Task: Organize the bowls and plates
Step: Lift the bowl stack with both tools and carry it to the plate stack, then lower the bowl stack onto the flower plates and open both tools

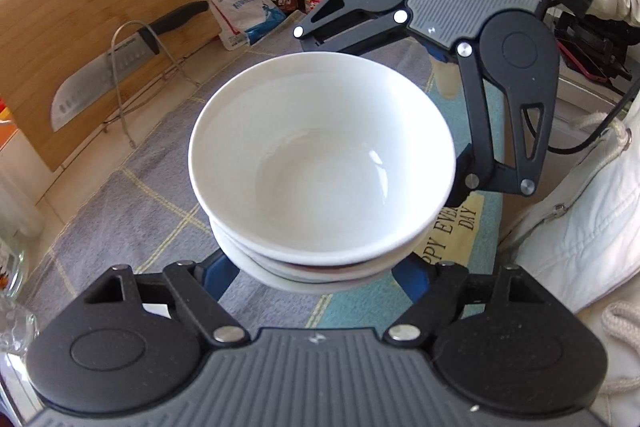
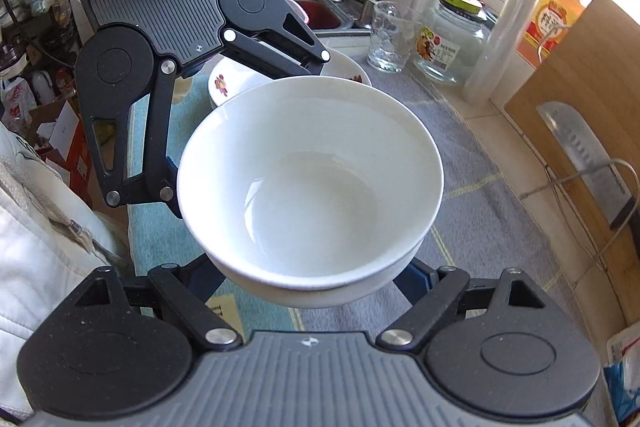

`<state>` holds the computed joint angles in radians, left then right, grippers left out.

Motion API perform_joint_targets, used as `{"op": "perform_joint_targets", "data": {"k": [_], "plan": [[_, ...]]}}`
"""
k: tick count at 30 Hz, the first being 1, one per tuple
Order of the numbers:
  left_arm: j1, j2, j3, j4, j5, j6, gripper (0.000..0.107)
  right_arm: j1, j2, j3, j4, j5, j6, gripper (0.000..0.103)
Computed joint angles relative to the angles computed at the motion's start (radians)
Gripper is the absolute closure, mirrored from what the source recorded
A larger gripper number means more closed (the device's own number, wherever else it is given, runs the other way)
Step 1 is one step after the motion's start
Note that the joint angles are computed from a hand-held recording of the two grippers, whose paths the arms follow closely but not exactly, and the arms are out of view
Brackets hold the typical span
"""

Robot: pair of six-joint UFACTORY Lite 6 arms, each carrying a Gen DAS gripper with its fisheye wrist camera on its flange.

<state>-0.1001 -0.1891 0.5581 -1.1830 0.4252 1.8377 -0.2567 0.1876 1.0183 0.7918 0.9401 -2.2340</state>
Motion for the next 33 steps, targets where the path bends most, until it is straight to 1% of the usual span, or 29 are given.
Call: {"op": "perform_joint_targets", "data": {"k": [7,12,16,24,28,33], "plan": [[0.272,-0.135,-0.07,0.099,0.108,0.029,0.025,0.225,0.018,0.039,0.054,-0.062,0.058,0.012],[0.496,-0.145,-0.075,0.121,0.197,0.139,0.025,0.375,0.084,0.102,0.088,-0.119,0.1,0.012],[0.627,-0.089,-0.053,0.109,0.238,0.244,0.025,0.476,0.164,0.187,0.095,-0.16,0.156,0.012],[0.748,0.064,0.021,0.098,0.266,0.376,0.025,0.586,0.269,0.268,0.102,-0.23,0.249,0.012],[0.761,0.121,0.048,0.089,0.27,0.412,0.025,0.605,0.303,0.293,0.091,-0.253,0.288,0.012],[0.757,0.214,0.116,0.086,0.277,0.425,0.025,0.613,0.337,0.332,0.067,-0.254,0.348,0.012]]}}
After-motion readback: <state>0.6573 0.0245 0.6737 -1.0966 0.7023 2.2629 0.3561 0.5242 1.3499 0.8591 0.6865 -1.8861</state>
